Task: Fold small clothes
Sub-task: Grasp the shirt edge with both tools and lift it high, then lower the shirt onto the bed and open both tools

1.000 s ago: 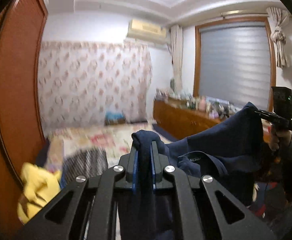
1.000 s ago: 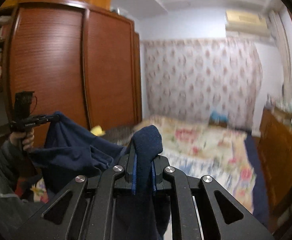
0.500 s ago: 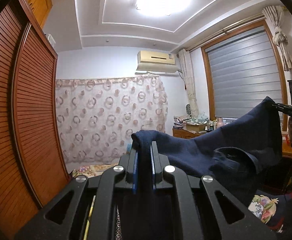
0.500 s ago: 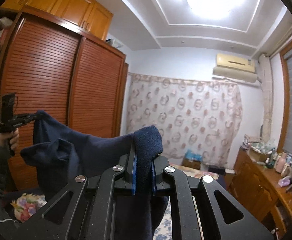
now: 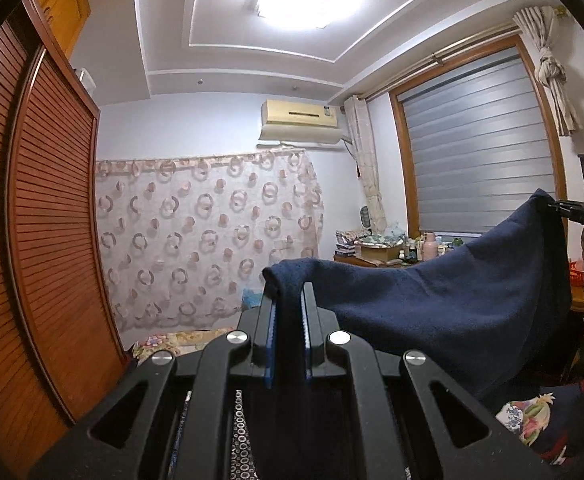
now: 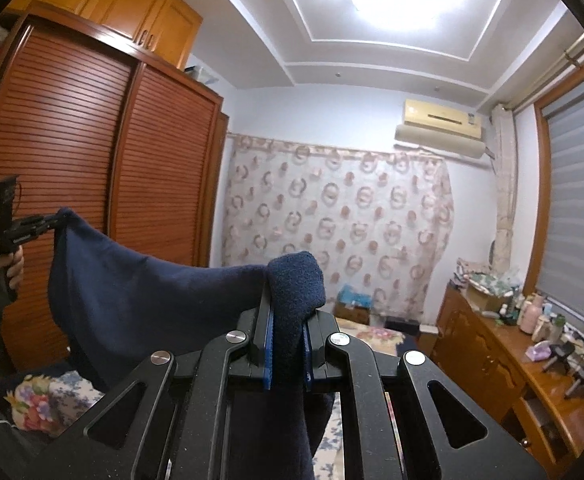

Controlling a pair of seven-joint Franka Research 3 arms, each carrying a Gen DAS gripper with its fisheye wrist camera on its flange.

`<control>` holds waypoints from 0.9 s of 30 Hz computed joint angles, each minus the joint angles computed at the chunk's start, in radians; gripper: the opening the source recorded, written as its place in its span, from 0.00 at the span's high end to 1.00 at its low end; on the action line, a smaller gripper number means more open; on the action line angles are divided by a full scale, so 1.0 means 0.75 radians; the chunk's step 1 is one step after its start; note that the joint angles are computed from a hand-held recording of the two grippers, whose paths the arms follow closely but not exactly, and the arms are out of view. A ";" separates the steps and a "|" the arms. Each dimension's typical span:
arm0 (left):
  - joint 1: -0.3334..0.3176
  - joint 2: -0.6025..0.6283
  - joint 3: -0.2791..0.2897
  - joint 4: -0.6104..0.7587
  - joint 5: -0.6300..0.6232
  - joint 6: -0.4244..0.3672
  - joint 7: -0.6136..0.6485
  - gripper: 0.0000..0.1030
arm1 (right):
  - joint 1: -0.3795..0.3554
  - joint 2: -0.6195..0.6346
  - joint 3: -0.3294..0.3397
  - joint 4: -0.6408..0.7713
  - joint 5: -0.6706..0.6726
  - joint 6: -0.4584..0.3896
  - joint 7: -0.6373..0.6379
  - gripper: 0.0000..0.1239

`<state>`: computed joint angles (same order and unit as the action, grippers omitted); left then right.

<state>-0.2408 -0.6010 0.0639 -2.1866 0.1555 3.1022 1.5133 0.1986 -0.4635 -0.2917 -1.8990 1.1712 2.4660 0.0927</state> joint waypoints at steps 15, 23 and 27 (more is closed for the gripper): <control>0.363 0.730 -0.281 0.348 0.254 0.043 -0.308 0.93 | -0.155 0.690 0.132 0.305 -0.119 0.109 0.033 0.93; 0.230 1.186 -0.223 0.824 0.333 -0.281 -0.340 0.93 | -0.197 1.313 0.184 0.862 -0.498 0.146 0.409 0.93; 0.205 1.305 -0.224 0.996 0.311 -0.411 -0.323 0.93 | -0.237 1.539 0.193 1.162 -0.640 0.048 0.601 0.93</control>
